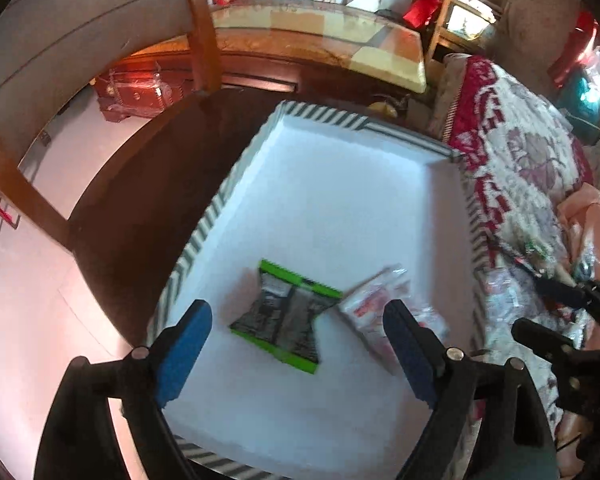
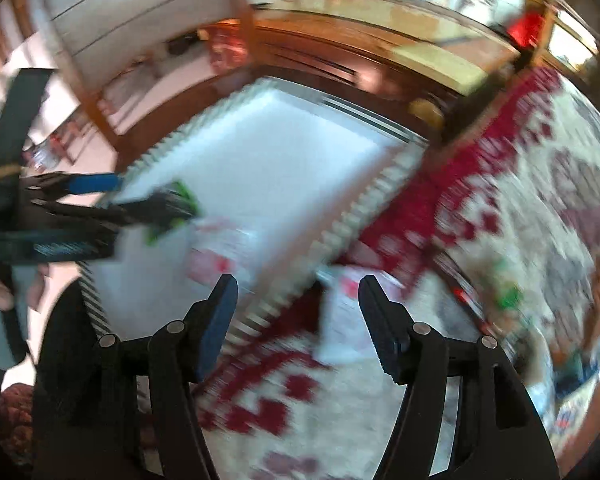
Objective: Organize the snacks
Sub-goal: 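Lower both packets into the white box and open both tools, then grasp the green bread bag with the left tool while the right tool grasps the white-blue wafer packet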
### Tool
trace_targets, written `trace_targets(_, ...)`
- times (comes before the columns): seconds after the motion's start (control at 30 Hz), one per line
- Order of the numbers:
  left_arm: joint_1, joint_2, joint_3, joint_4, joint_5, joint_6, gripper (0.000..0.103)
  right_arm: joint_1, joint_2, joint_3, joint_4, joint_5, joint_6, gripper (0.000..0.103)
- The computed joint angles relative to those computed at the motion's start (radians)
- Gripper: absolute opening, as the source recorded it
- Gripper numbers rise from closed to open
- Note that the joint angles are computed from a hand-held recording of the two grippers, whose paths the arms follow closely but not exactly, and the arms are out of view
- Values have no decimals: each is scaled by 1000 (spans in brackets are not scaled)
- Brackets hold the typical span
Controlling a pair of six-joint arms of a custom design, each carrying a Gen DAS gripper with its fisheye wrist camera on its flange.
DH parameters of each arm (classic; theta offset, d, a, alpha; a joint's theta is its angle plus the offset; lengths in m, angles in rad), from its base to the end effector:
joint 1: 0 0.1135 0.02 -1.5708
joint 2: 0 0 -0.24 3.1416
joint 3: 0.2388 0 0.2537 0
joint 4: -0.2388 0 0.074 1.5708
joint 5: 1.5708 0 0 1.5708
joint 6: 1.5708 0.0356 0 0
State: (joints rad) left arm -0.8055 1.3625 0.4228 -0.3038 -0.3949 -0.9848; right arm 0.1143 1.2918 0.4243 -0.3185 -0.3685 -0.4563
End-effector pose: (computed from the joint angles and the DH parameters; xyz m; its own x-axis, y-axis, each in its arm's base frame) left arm 0.1475 -0.1338 0.0835 -0.8460 -0.2294 -0.4813 -0.2258 0.9719 -0.0664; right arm 0.1966 0.0355 0.0956 -0.7206 -0.4965 -0.4841 -0.6218 0.7715 0.1343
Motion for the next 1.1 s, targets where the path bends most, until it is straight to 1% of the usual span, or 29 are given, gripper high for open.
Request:
trace_targets(0.17,-80,53,79,-21,2,-28,91,-203,78,-30,12,-27,-123,63)
trace_targets(0.33,-150,140,182,-12,39,-51,91,-383,148,-38,2,-59,-257,63)
trace_targets(0.43,-183,218,258,-5,52,-56,91,-490,168,-20,-32,-84,-338,63)
trace_targets(0.57,-209,326,369,-21,76,-73,91,-620,194,55,-126,-138,-418,63)
trace_targets(0.87,-217,526,614,-70,107,-46,91,-738,275,187,-178,-168,-466,63)
trace_targets(0.97,-201,589,697,-90,124,-21,91,-783,309,219,-207,-188,-494,63)
trace_targets(1.1,-175,675,815,-121,140,20,91,-805,365,245,-196,-184,-502,63)
